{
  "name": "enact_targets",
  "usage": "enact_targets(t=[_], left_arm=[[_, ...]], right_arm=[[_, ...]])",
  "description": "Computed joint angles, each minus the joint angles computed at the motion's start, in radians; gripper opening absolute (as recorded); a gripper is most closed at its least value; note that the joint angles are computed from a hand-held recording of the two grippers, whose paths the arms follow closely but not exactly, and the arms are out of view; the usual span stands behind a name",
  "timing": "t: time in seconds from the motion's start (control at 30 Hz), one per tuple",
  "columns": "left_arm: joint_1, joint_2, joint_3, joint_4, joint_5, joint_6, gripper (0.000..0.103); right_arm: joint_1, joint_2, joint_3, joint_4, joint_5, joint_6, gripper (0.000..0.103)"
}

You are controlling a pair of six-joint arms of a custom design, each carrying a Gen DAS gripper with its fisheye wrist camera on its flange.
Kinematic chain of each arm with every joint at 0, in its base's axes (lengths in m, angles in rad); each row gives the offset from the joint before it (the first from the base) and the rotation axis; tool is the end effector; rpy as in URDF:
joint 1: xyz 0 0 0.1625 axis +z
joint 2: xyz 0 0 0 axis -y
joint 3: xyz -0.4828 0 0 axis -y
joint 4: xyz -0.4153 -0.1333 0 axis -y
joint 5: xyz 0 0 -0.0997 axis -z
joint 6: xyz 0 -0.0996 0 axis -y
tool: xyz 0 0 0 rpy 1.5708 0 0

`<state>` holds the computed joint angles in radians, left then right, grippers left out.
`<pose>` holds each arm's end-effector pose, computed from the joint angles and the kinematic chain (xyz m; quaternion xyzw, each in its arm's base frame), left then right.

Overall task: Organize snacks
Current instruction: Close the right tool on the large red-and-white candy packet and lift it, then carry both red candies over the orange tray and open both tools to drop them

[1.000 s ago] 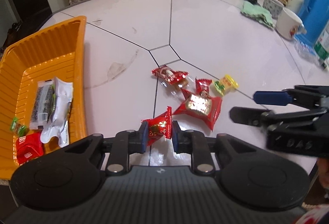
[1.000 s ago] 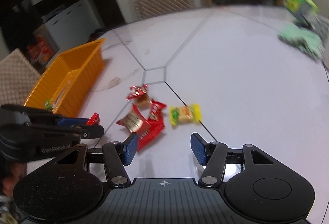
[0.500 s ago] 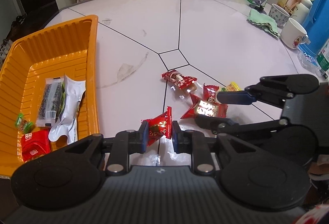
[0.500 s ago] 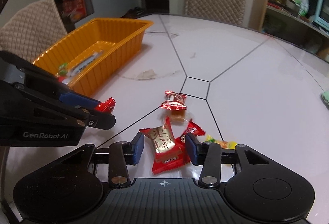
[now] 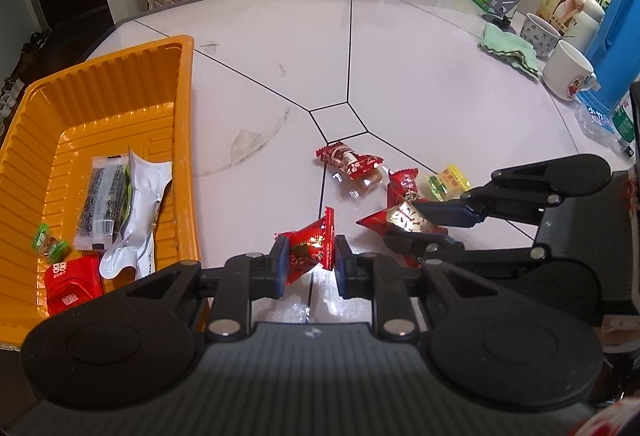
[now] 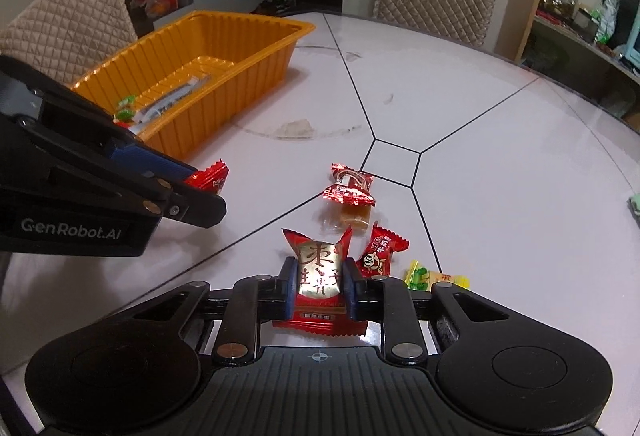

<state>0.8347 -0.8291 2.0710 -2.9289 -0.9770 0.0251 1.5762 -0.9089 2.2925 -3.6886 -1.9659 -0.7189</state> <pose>-0.2419 -0.5485 0.0550 0.3389 0.8926 -0.1537 0.2545 0.0977 -0.5091 0.1339 0.2584 -0.8808 0.2658 0.2946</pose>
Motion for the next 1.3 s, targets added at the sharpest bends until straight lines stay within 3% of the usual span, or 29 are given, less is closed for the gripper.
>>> enact_targets(t=[0.4, 0.8, 1.07, 1.3], left_arm=[[-0.021, -0.042, 0.040, -0.033, -0.025, 0.007, 0.021], [-0.046, -0.151, 0.117, -0.062, -0.067, -0.013, 0.021], [-0.044, -0.250, 0.165, -0.036, -0.043, -0.047, 0.021], [-0.018, -0.318, 0.176, -0.017, 0.016, -0.063, 0.021]], right_arm=[[0.039, -0.060, 0.054, -0.026, 0.015, 0.105, 0.023], [0.097, -0.137, 0.131, -0.020, 0.037, 0.268, 0.023], [0.141, -0.155, 0.150, 0.000, 0.084, 0.350, 0.023], [0.189, -0.113, 0.102, 0.048, 0.128, 0.389, 0.023]])
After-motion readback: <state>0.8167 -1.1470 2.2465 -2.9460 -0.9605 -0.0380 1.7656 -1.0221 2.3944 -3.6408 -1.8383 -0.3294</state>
